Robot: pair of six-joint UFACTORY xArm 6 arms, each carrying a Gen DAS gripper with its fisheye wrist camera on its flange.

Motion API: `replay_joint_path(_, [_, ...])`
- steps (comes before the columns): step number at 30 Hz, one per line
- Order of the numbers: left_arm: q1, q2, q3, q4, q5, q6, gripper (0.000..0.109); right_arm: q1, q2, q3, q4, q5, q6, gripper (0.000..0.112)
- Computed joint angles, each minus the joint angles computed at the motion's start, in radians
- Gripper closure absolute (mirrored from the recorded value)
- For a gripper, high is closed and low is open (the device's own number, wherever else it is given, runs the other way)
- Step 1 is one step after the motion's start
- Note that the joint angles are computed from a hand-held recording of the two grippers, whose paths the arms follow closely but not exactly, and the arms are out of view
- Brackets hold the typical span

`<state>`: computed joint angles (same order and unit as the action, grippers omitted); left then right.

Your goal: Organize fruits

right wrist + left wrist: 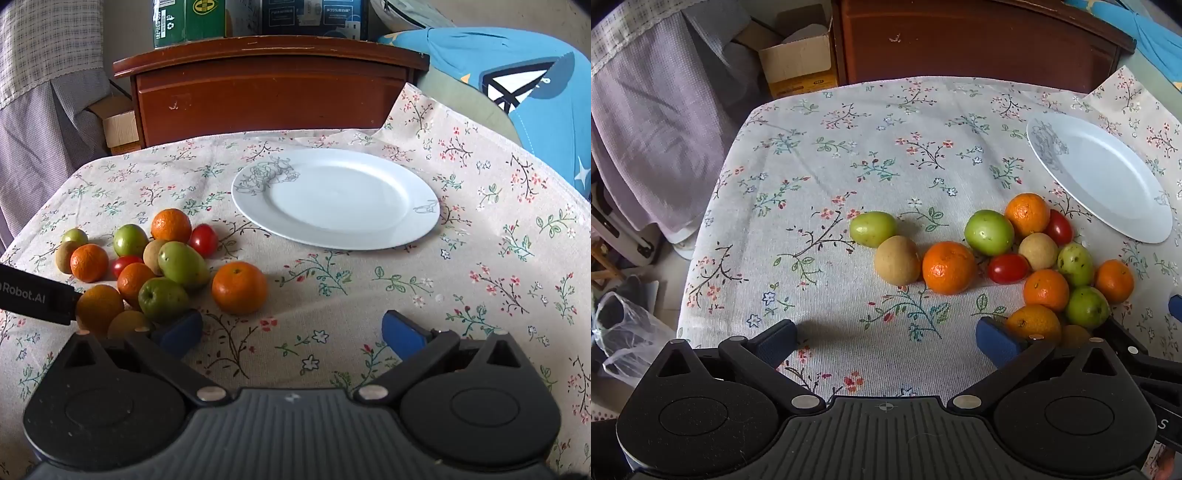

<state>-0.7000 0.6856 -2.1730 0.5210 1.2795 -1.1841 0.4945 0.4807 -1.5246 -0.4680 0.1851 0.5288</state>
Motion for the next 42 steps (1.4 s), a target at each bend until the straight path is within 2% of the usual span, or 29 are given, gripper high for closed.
replay_joint_path(3, [0.007, 0.008, -0.018, -0.009, 0.005, 0.015, 0.006, 0.010, -0.022, 0.027, 0.107, 0.015, -0.109, 0.010])
replay_joint_path(6, [-0.007, -0.033, 0.047, 0.000, -0.010, -0.011, 0.006, 0.021, -0.043, 0.038, 0.192, 0.060, -0.195, 0.010])
replay_joint_path(10, [-0.018, -0.045, 0.065, 0.001, -0.011, -0.018, 0.006, 0.040, -0.054, -0.026, 0.316, 0.231, -0.325, 0.010])
replay_joint_path(13, [-0.021, -0.057, 0.081, -0.009, -0.017, -0.025, 0.006, 0.048, -0.059, -0.064, 0.322, 0.332, -0.316, 0.010])
replay_joint_path(24, [-0.038, -0.064, 0.080, -0.034, 0.003, -0.016, 0.006, 0.058, -0.051, -0.157, 0.326, 0.556, -0.277, 0.010])
replay_joint_path(27, [-0.042, -0.069, 0.087, -0.035, 0.006, -0.012, 0.006, 0.058, -0.021, -0.224, 0.343, 0.633, -0.295, 0.010])
replay_joint_path(33, [-0.040, -0.060, 0.069, -0.045, 0.019, -0.003, 0.006, 0.045, 0.129, -0.514, 0.417, 0.893, -0.410, 0.010])
replay_joint_path(35, [-0.040, -0.058, 0.063, -0.051, 0.024, -0.002, 0.006, 0.042, 0.136, -0.526, 0.426, 0.901, -0.447, 0.010])
replay_joint_path(39, [-0.035, -0.045, 0.034, -0.073, 0.047, 0.009, 0.006, 0.046, 0.075, -0.409, 0.420, 0.801, -0.441, 0.010])
replay_joint_path(42, [-0.042, -0.020, -0.023, -0.056, 0.107, 0.013, 0.006, 0.049, 0.085, -0.433, 0.410, 0.820, -0.405, 0.010])
